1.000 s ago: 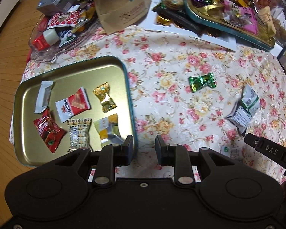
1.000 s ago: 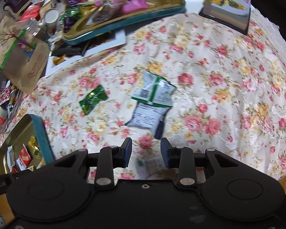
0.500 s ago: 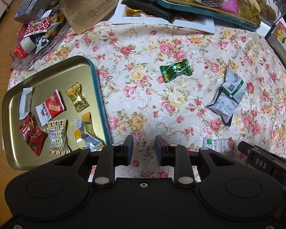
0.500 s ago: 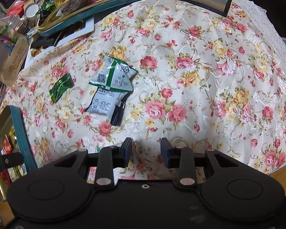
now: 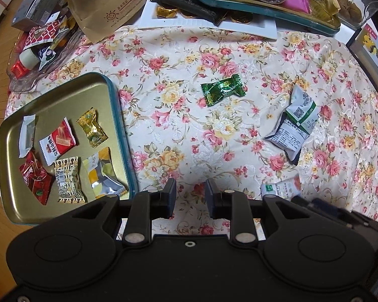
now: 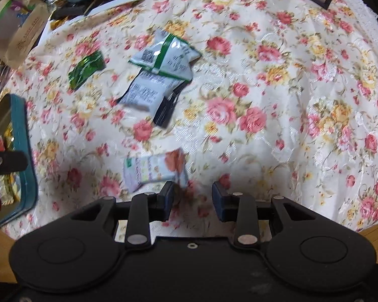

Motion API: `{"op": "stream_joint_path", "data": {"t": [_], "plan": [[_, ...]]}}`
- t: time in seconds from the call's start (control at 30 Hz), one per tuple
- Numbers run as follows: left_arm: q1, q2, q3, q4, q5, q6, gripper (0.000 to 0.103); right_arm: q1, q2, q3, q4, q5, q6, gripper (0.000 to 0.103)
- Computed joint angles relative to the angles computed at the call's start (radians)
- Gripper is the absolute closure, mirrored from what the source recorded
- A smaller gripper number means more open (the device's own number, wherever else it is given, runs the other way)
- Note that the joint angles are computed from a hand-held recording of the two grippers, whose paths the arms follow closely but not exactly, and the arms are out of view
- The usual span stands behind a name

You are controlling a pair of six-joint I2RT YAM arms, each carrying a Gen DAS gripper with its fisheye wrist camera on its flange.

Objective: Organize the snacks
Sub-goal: 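Move the right tool to the small white-and-orange packet and close on it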

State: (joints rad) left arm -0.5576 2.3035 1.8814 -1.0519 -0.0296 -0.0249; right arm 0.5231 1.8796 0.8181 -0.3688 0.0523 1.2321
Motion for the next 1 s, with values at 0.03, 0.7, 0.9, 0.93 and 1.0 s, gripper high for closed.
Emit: {"op": "stream_joint_path", "data": {"t": [0.03,0.7,0.9,0.93,1.0], "plan": [[0.004,-0.001,0.002,-0.002,0.004,0.000,0.068,-0.007,0.008,0.006,-0.007,0.016,0.009,0.067],[0.043,0.005,0.033,-0.033,0.037,-0.020,0.068,-0.023,-0.046,-0.010,0.039,0.076,0.126,0.067],[0.037,0.008,0.043,-0.037,0.044,-0.026,0.068,-0.002,0.014,0.009,0.052,0.086,0.112,0.067],[0.035,0.009,0.042,-0.036,0.044,-0.026,0.068,0.002,0.020,0.014,0.051,0.085,0.107,0.066],[0.028,0.011,0.042,-0.033,0.042,-0.026,0.068,0.017,0.031,0.026,0.042,0.105,0.084,0.066]]}}
